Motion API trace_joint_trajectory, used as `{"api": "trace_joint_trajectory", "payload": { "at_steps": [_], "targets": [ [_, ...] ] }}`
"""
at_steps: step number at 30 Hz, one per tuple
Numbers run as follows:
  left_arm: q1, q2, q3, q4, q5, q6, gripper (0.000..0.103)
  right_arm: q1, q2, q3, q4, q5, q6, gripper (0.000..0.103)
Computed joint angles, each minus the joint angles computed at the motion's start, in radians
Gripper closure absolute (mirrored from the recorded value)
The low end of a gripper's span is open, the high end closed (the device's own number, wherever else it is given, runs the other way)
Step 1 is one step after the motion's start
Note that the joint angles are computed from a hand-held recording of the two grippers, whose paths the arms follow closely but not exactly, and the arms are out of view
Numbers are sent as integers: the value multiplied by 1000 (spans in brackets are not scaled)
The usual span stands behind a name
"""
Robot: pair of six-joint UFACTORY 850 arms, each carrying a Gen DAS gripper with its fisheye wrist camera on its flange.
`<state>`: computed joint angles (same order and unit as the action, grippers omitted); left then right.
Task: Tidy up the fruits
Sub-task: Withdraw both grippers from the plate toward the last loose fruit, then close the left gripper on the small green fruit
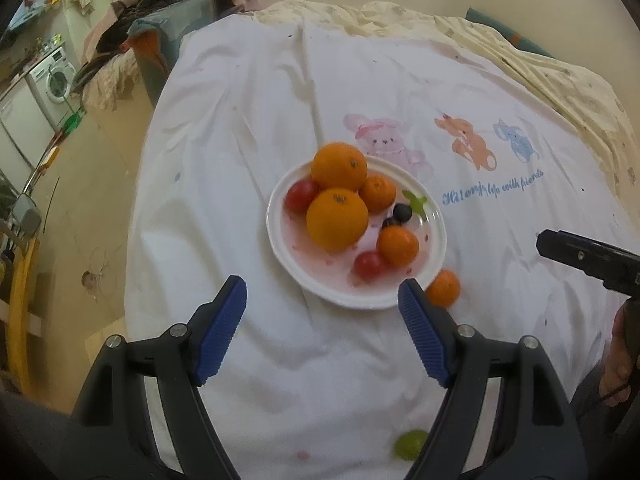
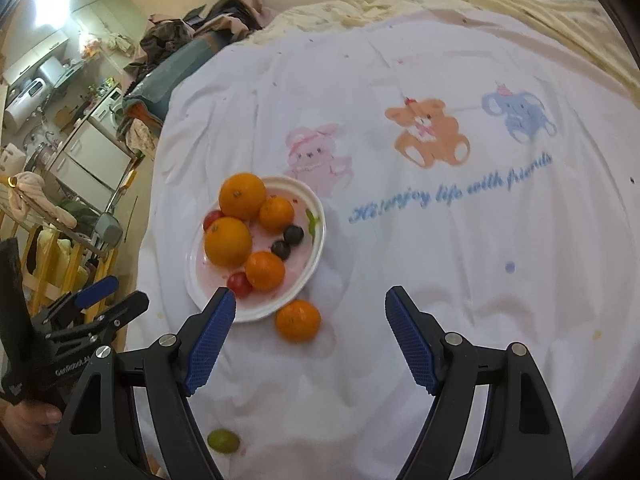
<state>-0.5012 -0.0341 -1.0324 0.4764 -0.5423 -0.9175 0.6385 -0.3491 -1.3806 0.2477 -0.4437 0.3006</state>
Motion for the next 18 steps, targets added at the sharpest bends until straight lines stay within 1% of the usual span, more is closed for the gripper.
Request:
{"api": "trace_joint_trajectory", "payload": {
  "at_steps": [3,7,9,10,11,14,18],
  "targets": [
    [-16,13,21,-46,-7,23,27,-1,2,13,8,-21,18,23],
    [-46,28,54,-160,-13,116,27,-7,-10,9,-24,-66,81,23],
    [-78,27,66,-157,-40,110,27,-12,-18,6,-21,-86,94,23],
    [-106,19,66,-125,-72,85,28,-15,-25,1,-11,-102,96,23],
    [-121,13,65,-127,-89,92,28,-14,-30,-4,-6,-111,98,23],
    [-157,10,84,-206,-79,163,28,-15,-36,-9,10,-119,79,23],
    [-180,-6,91,-273,-85,214,29,-16,-32,-8,32,-113,53,23]
  ]
}}
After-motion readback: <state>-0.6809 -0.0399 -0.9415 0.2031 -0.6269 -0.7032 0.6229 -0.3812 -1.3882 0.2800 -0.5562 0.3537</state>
